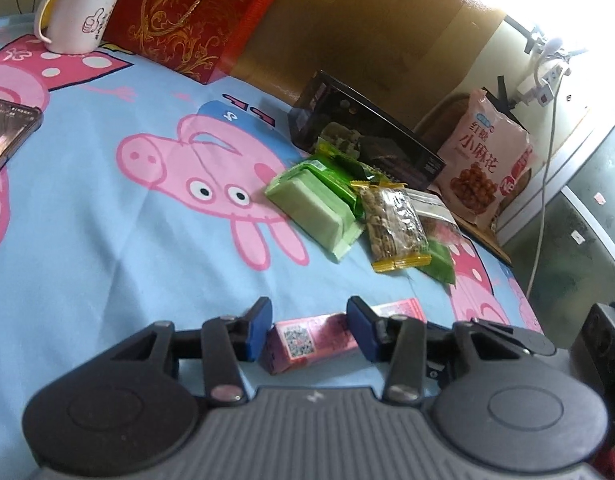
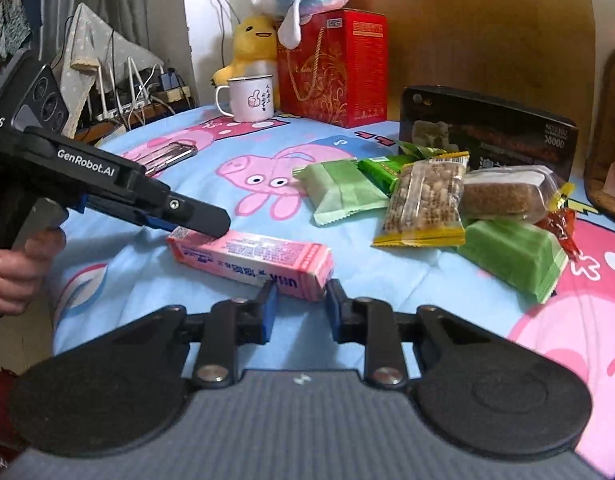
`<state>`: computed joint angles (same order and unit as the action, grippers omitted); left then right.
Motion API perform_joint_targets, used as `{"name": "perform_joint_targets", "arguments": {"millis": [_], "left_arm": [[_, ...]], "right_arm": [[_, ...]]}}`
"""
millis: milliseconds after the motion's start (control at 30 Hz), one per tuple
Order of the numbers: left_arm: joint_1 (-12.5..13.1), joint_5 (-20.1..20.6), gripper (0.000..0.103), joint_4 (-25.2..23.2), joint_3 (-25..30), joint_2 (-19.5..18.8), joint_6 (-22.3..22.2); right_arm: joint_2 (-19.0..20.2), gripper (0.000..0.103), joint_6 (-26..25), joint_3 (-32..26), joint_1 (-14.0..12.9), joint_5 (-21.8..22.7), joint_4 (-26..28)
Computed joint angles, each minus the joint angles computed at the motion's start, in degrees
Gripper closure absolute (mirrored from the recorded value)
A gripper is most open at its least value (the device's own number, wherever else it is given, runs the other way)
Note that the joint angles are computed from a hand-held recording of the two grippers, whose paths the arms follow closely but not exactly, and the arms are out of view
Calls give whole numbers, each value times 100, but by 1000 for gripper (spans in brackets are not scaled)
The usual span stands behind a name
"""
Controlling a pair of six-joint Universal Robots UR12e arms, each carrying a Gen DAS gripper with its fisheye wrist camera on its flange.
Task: Organize snacks
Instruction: 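Carry the pink candy box into the black tin and release it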
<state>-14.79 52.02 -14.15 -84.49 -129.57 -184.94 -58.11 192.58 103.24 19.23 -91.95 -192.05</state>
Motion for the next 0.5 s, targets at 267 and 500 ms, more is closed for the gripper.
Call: {"name": "perform_joint_targets", "arguments": {"millis": [267, 500], "left_arm": [[-151, 49, 62, 231, 721, -270, -123], [-501, 433, 62, 209, 2337, -985, -144]], "right_arm": [[-15, 74, 77, -137, -84, -467, -358], [60, 74, 97, -554, -465, -800, -423]]}}
